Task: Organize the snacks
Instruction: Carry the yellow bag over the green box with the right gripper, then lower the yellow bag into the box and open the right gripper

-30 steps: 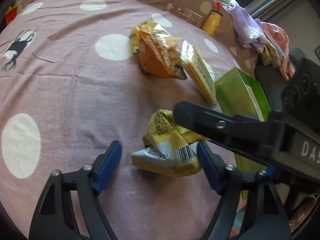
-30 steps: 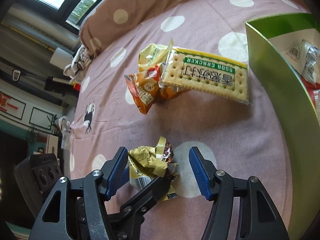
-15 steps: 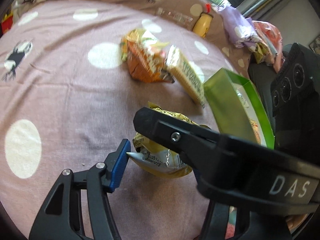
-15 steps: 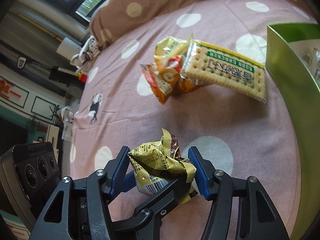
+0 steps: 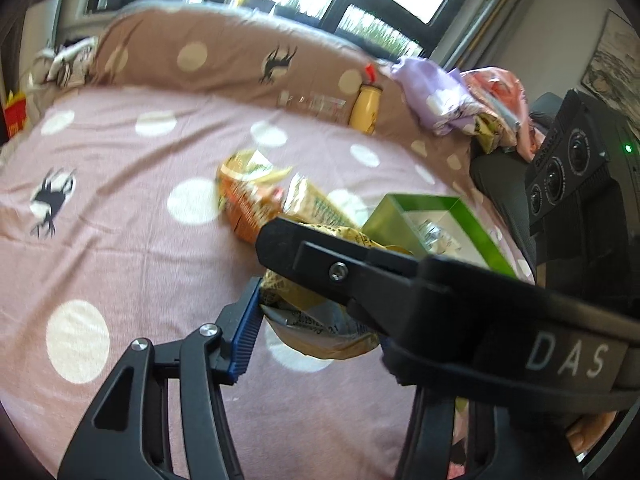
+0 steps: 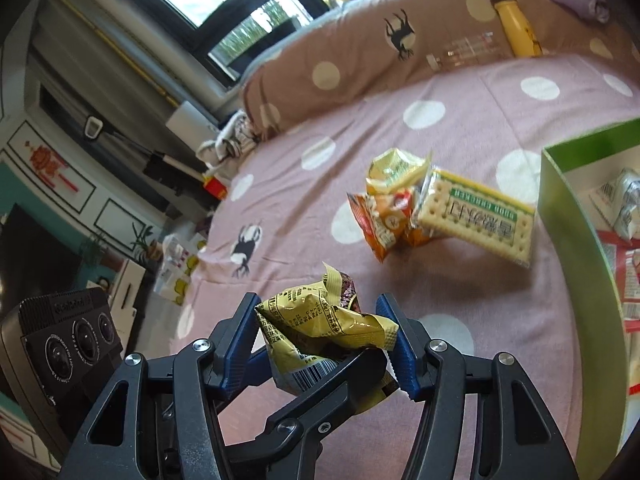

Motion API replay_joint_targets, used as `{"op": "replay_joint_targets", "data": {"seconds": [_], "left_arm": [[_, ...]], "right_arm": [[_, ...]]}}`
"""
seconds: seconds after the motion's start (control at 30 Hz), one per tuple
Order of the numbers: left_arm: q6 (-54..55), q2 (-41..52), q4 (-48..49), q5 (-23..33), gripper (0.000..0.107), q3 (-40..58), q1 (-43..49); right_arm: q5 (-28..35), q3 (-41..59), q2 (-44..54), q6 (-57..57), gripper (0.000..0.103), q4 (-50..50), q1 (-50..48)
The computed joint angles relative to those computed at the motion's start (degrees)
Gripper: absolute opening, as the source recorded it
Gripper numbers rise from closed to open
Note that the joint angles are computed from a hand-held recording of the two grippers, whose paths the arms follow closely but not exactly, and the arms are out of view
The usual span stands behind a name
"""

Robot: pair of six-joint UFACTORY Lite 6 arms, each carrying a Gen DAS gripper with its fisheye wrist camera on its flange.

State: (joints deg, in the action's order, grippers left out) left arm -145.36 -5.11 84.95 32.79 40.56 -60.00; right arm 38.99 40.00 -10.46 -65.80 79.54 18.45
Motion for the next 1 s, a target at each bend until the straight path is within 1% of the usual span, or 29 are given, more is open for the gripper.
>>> {"op": "replay_joint_targets", "data": {"seconds": [0.1, 0.2, 0.33, 0.47, 0.6, 0.7, 0.8, 0.9, 1.0], "left_arm": [[4.27, 1.61, -1.99, 2.37, 0.052, 3.48, -1.47], [7.73, 5.01, -2.04, 2.11, 0.052, 8.59, -1.12], [14.76, 10.11, -3.96, 1.87, 0.052, 16.32, -1.19], [22.36, 16.67, -6.18, -0.67, 0.052, 25.27, -0.13], [30.84, 24.06, -9.3, -3.91, 0.052, 34.88, 1.29], [36.57, 28.18, -12.18, -6.99, 0.052, 39.99, 2.68], [43.32, 32.76, -17.25, -9.57, 0.052, 45.66, 3.74], [50.78, 37.18, -23.86, -11.75, 0.052, 51.0, 4.6], [59.35, 41.76, -31.71, -12.2, 0.052, 56.89, 5.18]], "right_arm": [[2.3, -0.79, -2.61, -0.85, 0.062, -0.21, -2.81], [5.21, -1.59, -5.04, -1.25, 0.062, -0.36, -7.59], [11.18, -1.95, -6.4, -3.02, 0.062, 0.31, -16.54], [16.6, -1.84, -5.73, -4.91, 0.062, 0.44, -25.71], [21.47, -0.91, -2.43, -6.76, 0.062, 1.1, -34.22], [22.82, -0.23, -0.21, -7.21, 0.062, 1.24, -38.46], [22.46, 0.55, 2.15, -6.82, 0.062, 1.34, -40.79], [22.06, 1.56, 4.92, -6.48, 0.062, 0.78, -43.09], [21.99, 2.95, 8.14, -6.05, 0.062, 0.53, -44.89]]}}
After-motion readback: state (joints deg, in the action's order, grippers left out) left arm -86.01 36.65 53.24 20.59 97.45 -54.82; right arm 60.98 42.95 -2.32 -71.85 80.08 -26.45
